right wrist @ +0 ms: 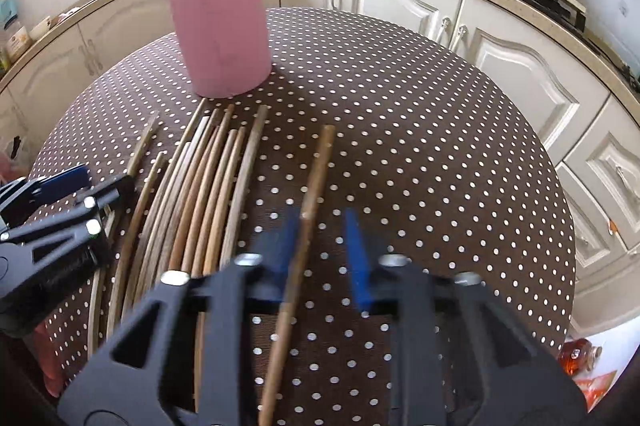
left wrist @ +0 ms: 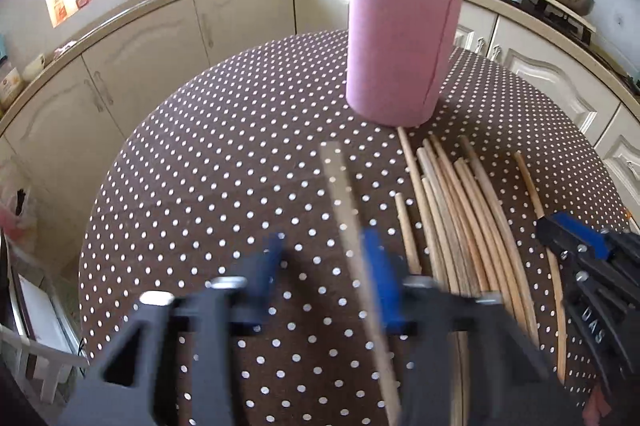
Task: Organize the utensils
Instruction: 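Close the left tool on one chopstick while the right tool grasps another chopstick, then lift the left tool's chopstick into the pink cup while the right tool inserts its own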
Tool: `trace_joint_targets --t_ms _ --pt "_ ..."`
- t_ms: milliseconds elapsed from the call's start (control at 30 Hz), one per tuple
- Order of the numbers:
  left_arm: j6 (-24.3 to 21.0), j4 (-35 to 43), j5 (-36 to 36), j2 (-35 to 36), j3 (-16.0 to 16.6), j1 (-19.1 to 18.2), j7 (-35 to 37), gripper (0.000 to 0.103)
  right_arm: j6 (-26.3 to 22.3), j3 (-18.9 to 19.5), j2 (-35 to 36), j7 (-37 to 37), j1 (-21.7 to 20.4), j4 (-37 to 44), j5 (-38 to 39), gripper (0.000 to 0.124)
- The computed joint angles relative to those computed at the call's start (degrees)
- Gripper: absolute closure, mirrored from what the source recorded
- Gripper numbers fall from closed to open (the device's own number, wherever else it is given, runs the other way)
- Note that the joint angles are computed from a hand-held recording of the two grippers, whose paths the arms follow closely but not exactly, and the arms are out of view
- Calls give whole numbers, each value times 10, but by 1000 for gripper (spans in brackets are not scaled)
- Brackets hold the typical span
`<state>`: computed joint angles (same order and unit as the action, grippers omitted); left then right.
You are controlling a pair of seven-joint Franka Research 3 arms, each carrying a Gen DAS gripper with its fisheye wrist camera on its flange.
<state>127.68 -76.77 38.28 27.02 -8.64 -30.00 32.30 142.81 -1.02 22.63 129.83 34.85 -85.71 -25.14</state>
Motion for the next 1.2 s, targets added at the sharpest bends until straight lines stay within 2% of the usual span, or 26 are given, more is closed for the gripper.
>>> trace_joint_targets --t_ms 33,67,167,333,533,633,733,967,1100,1200 --pt "8 -3 -1 -1 -1 2 0 94 12 3 -3 -2 -6 -8 10 117" --pt "17 -7 -4 -3 -2 4 -3 96 19 6 -5 -7 -10 -13 19 117" --pt "46 -28 -20 -16 -4 16 -11 97 33 7 -11 -7 -13 -24 32 118" --pt "106 -70 -37 -38 -9 33 -26 97 98 -1 -32 7 -11 -56 22 118" --pt "174 -130 50 -88 13 25 -123 97 159 -12 -57 45 -12 -80 -7 118" --pt "173 -127 77 -97 7 28 -138 97 190 -17 -67 56 -13 -83 -18 118" --pt "196 -130 102 -109 3 33 -149 97 216 -29 -79 79 -8 -84 -50 118" --pt "225 -102 205 -122 8 28 -198 97 251 -52 -69 117 4 -39 -117 119" --pt "193 -48 244 -100 12 17 -205 97 261 -62 -50 121 10 1 -132 119" --pt "178 -8 262 -81 19 9 -212 97 265 -89 -30 147 27 41 -160 119"
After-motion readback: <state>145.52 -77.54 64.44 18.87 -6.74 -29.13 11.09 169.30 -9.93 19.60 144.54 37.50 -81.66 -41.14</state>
